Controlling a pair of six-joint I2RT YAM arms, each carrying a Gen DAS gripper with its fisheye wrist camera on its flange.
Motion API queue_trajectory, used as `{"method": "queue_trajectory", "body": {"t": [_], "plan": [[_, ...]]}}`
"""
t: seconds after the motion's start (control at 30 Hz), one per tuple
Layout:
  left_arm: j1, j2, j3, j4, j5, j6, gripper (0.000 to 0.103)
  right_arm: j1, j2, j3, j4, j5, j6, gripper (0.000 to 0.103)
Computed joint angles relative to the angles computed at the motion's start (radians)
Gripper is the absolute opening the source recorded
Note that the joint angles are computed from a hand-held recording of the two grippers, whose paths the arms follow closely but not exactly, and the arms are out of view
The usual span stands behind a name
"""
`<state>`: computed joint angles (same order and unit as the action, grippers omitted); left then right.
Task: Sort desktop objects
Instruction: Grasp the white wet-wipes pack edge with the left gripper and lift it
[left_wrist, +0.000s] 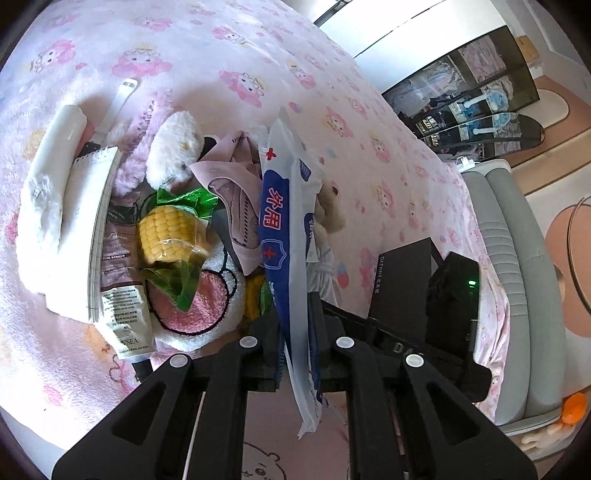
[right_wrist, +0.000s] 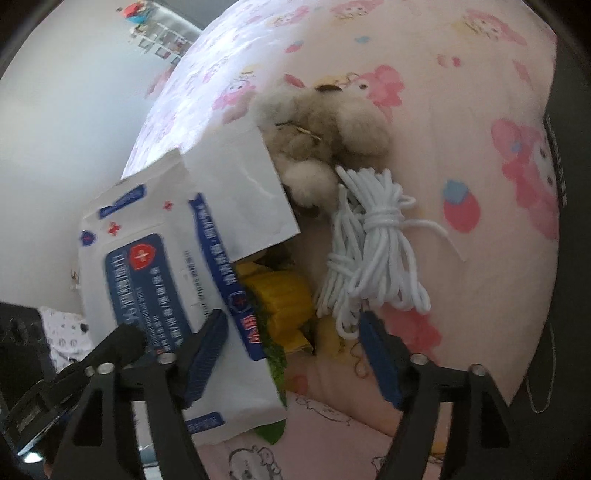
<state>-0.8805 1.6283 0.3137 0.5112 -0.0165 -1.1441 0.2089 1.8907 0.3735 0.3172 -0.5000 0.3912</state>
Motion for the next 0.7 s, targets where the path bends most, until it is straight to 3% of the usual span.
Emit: {"method": "queue_trajectory", "body": {"t": [0.13,0.2,0.3,0.43,0.53,0.6,0.7], "plan": [[0.007,-0.006,-0.009,0.000,0.008,0.011,0.010,-0.029,0.063,-0.002,0.049,-0.059,0.007,0.079],[0.032,0.003,-0.013,0.015,0.040,0.013,0.017,-0.046,0.084,0.012,0.039,-0.086,0.001,0.079],[0.062,0.011,0.026,-0.044,0.044,0.058,0.020,-0.049,0.089,0.026,0.023,-0.108,-0.033,0.079],[0.138,0.142,0.113,-0.052,0.117,0.123,0.028,-0.022,0.132,0.039,0.066,-0.129,-0.011,0.079],[0.167,0.275,0.168,-0.010,0.182,0.120,0.027,-0.010,0.183,0.044,0.118,-0.161,0.016,0.079],[0.162,0.294,0.157,0.040,0.187,0.108,0.019,-0.011,0.207,0.044,0.140,-0.165,0.013,0.078],[0.117,0.246,0.153,0.000,0.124,0.109,0.017,-0.066,0.230,0.041,0.153,-0.269,-0.013,0.063]]}}
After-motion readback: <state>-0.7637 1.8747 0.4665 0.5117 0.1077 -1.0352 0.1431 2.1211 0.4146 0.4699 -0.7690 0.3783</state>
